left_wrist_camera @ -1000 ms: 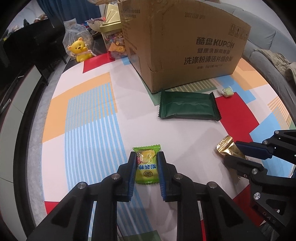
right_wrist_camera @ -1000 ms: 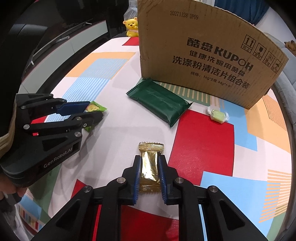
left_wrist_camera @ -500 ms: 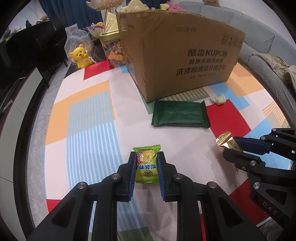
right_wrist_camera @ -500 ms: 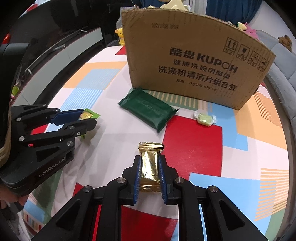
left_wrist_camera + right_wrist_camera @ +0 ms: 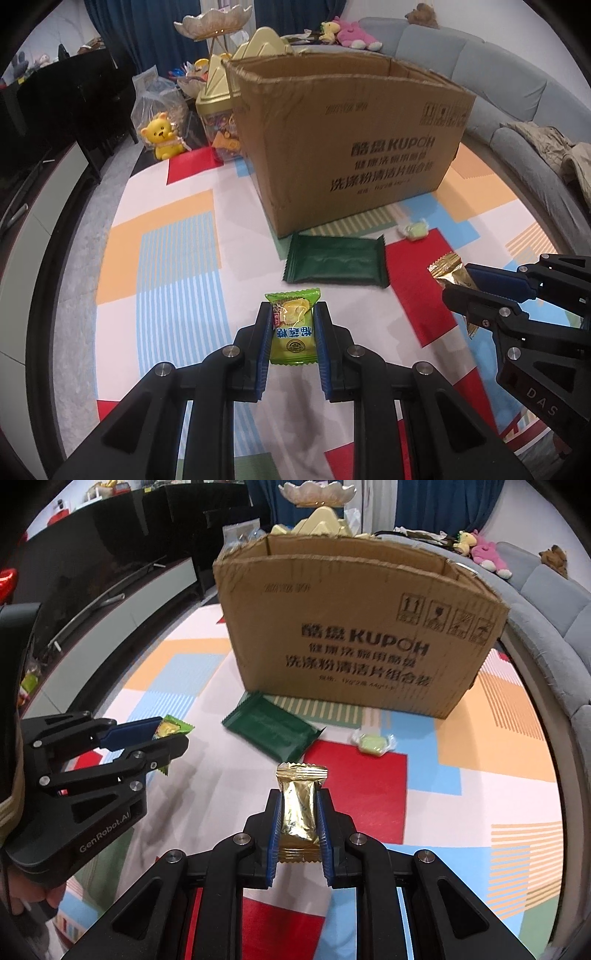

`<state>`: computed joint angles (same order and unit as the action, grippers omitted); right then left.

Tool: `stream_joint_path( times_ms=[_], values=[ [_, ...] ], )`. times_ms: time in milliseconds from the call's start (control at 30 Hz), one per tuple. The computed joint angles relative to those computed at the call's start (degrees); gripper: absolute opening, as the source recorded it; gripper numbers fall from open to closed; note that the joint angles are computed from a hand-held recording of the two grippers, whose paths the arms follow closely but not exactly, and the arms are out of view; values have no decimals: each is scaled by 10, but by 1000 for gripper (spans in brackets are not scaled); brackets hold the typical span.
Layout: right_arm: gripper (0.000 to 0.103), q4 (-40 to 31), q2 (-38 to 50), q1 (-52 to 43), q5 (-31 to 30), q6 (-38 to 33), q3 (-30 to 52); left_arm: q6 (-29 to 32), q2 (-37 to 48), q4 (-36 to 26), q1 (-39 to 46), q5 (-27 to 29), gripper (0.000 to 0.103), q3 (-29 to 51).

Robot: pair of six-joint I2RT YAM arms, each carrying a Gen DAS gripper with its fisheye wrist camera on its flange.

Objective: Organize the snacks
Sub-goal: 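Carry the green candy and gold candy up over the box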

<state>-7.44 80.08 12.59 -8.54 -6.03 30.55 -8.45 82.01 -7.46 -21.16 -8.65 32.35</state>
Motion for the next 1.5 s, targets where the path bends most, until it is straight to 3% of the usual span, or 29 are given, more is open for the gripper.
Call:
stream_joint_path(
  times_ms=[633, 1500],
  values=[
    [20, -52, -60, -78, -35, -28, 55, -42, -29, -48, -53, -39, 23, 74],
    [20, -79, -37, -110, -50, -36, 175, -37, 0, -58, -37, -34, 23, 190]
  ],
)
